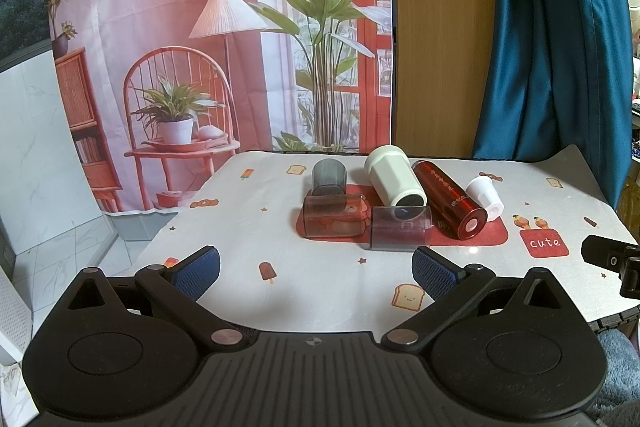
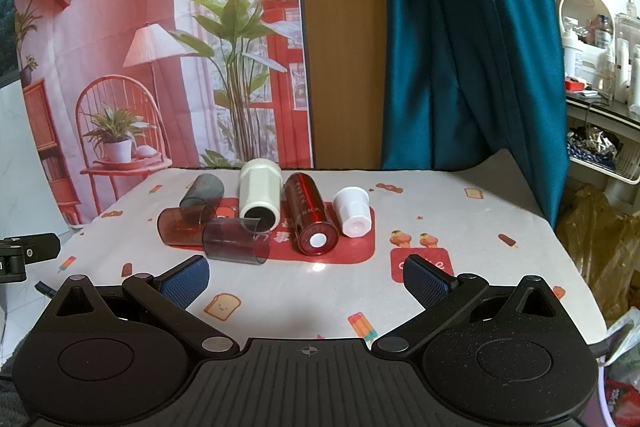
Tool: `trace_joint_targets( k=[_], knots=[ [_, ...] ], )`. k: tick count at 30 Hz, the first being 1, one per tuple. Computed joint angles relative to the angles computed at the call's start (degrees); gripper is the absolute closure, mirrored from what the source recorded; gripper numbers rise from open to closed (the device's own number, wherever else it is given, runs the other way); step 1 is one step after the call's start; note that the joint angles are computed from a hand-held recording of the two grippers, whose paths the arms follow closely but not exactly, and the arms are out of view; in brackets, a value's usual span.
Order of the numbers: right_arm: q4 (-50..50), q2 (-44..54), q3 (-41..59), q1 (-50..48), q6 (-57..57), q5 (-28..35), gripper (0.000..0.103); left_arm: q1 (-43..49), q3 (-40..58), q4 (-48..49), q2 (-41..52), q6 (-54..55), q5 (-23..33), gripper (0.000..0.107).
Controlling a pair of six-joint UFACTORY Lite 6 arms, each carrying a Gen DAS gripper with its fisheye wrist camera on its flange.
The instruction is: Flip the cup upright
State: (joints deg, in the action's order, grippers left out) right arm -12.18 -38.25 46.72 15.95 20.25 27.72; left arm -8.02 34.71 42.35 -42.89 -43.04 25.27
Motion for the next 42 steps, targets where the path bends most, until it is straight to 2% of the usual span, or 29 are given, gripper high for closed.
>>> trace_joint_targets(
  k=[26,42],
  knots=[
    [-0.2,0.1,0.0,0.0,0.1,-0.1,0.000,0.1,0.0,-0.3,0.0,0.3,-0.1,0.004],
    [3.7,-0.3,-0.5,-1.2,-3.5,-0.8,0.000,-0.6,-0.4,1.4,0.1,-2.1,0.7,0.004]
  ],
)
